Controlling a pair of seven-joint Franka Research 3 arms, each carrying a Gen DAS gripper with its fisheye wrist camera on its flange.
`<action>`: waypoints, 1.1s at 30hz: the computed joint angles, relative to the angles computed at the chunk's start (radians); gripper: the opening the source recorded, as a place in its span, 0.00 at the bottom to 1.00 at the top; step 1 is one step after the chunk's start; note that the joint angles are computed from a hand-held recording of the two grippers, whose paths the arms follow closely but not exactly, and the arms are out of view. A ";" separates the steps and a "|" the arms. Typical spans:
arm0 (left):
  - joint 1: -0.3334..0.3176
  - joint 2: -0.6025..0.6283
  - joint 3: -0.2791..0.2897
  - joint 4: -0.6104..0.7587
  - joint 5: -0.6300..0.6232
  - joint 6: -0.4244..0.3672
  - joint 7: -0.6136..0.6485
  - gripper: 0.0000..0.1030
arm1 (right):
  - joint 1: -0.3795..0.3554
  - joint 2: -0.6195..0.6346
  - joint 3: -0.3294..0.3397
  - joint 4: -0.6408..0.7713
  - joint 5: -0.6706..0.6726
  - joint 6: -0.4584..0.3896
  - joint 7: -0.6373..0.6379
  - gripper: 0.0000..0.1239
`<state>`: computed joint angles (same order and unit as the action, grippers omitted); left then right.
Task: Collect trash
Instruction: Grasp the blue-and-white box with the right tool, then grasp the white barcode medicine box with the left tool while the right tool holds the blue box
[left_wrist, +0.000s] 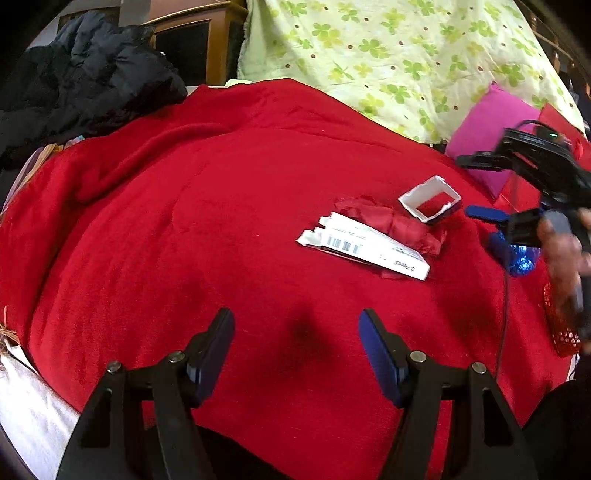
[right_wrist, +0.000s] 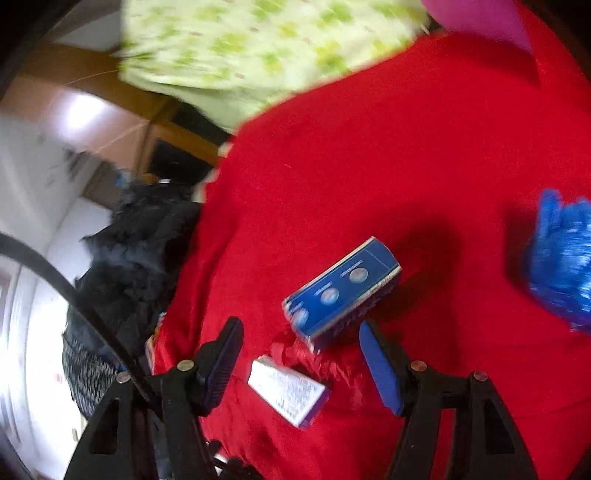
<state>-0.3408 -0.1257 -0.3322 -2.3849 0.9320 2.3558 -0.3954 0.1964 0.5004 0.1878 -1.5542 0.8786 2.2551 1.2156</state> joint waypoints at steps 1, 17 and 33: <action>0.002 -0.007 0.003 -0.006 0.000 0.006 -0.001 0.68 | 0.024 0.027 -0.015 0.041 -0.044 -0.004 0.060 0.56; 0.081 -0.011 0.031 0.007 0.066 0.229 0.001 0.68 | 0.035 -0.096 -0.018 -0.128 -0.213 0.152 0.042 0.31; 0.064 0.270 0.151 0.188 -0.041 0.422 -0.098 0.68 | -0.032 -0.402 -0.135 -0.538 0.143 0.202 -0.521 0.26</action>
